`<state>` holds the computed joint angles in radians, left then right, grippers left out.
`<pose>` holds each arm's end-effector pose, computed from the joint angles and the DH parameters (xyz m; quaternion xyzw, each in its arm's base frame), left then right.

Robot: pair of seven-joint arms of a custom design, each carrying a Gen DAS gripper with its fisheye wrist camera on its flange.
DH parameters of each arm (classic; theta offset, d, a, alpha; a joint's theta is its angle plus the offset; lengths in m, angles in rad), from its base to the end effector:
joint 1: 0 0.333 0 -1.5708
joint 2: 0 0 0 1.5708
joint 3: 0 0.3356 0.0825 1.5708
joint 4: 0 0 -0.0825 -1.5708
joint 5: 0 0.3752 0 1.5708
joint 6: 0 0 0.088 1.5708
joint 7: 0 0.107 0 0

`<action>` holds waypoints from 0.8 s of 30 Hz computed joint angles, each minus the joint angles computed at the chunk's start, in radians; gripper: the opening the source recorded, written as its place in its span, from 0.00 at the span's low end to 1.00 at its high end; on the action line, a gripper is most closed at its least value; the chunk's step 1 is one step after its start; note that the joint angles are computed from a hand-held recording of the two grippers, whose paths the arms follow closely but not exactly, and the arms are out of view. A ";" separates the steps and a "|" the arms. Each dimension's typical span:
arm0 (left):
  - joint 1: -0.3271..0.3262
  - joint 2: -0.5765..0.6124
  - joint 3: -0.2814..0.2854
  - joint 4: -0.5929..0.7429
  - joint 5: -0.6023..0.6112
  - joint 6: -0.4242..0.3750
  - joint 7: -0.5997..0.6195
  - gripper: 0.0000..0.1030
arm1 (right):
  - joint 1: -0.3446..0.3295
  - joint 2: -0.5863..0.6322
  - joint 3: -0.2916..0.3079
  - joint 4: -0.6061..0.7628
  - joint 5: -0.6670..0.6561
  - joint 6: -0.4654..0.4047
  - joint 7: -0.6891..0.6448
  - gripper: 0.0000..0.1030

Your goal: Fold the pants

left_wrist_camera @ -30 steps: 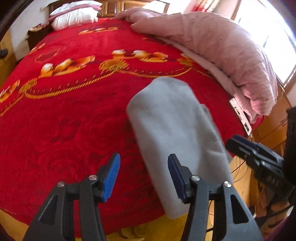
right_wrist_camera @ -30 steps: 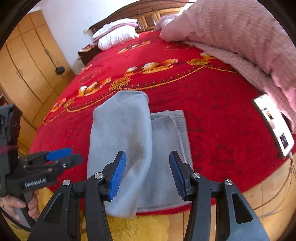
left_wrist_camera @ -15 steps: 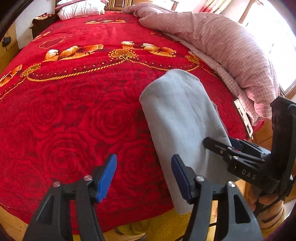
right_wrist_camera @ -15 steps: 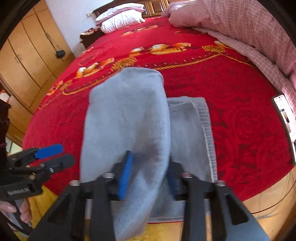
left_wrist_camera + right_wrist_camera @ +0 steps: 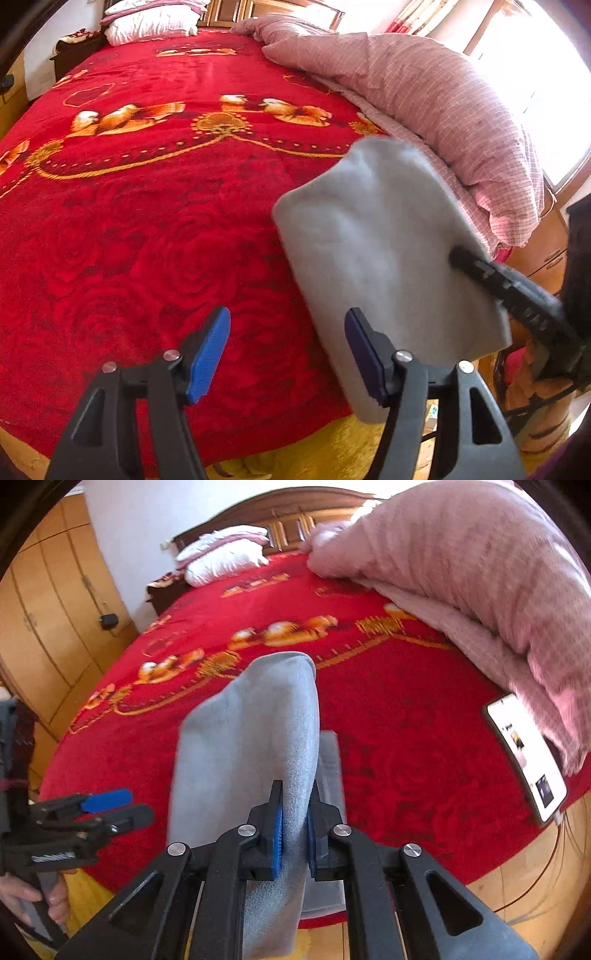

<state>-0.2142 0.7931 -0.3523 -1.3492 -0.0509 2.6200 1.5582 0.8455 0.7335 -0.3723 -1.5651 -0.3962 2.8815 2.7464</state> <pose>0.7026 -0.3490 0.3457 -0.5492 0.7862 -0.2831 0.0110 0.6253 0.4169 0.3162 -0.5998 0.7183 -0.1960 0.2931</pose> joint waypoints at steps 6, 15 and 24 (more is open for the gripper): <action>-0.045 0.082 -0.008 0.121 0.007 -0.047 0.018 0.66 | -0.047 0.040 0.027 -0.018 0.063 0.044 -0.030 0.13; -0.102 0.175 0.022 0.216 0.017 -0.069 -0.035 0.76 | -0.125 -0.013 0.117 -0.142 0.201 0.195 -0.131 0.39; -0.111 0.224 0.020 0.292 0.042 -0.088 0.019 0.79 | -0.246 0.043 0.267 -0.102 0.286 0.252 -0.356 0.49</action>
